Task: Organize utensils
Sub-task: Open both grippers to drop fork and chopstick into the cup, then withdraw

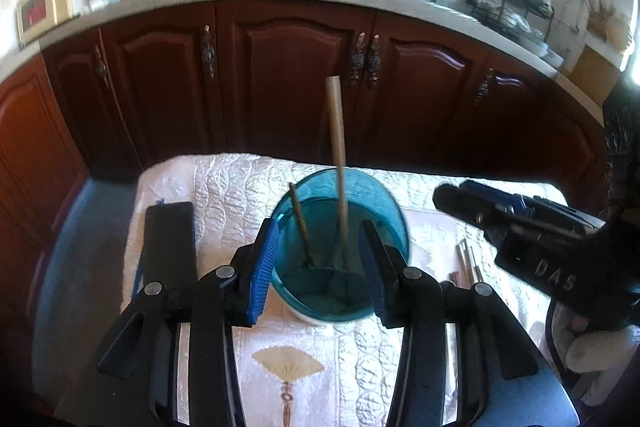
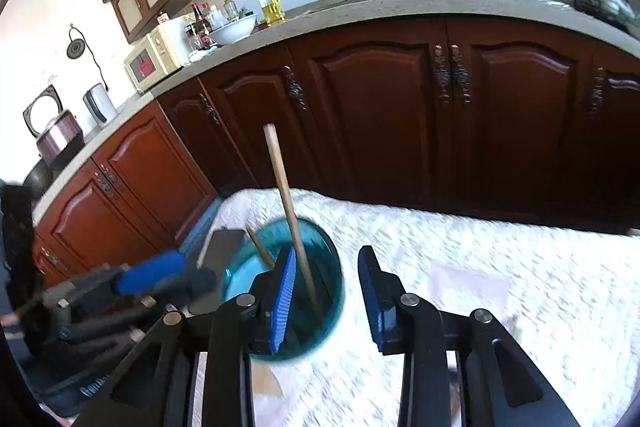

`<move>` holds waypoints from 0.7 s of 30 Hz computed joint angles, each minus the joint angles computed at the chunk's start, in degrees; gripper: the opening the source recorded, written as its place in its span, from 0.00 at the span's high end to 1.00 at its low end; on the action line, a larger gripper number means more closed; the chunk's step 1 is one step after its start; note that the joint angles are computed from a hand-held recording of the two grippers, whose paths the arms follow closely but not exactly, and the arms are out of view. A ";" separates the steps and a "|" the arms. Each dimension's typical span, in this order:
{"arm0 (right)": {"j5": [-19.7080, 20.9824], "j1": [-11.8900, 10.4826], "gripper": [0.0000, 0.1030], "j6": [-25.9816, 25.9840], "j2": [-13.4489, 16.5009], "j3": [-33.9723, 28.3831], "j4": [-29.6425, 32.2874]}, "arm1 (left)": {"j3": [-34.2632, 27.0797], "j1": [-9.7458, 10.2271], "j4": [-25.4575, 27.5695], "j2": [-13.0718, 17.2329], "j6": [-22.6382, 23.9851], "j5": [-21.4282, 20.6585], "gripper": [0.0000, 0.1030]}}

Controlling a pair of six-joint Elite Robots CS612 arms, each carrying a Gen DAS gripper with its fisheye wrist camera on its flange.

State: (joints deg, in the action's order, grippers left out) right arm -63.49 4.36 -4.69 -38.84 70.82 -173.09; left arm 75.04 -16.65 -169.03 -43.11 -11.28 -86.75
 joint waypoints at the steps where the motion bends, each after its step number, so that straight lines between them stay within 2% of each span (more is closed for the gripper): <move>1: -1.01 -0.23 0.68 -0.26 -0.90 2.02 -1.49 | 0.69 -0.23 -0.89 -0.31 0.42 -0.02 0.61; 7: -4.98 -2.01 0.62 1.06 -4.41 10.28 -8.01 | 4.01 -1.69 -3.38 -1.73 0.80 -3.23 0.61; 11: -6.67 -3.38 0.61 1.82 -6.05 14.27 -10.08 | 5.18 -2.74 -2.21 -2.21 1.17 -6.01 0.61; 17: -9.34 -5.17 0.60 2.55 -7.83 18.68 -12.67 | 6.98 -4.30 -1.38 -2.83 3.46 -7.27 0.61; 21: -11.10 -5.96 0.59 3.21 -8.57 20.97 -14.70 | 7.99 -5.10 -0.90 -3.28 3.63 -6.47 0.61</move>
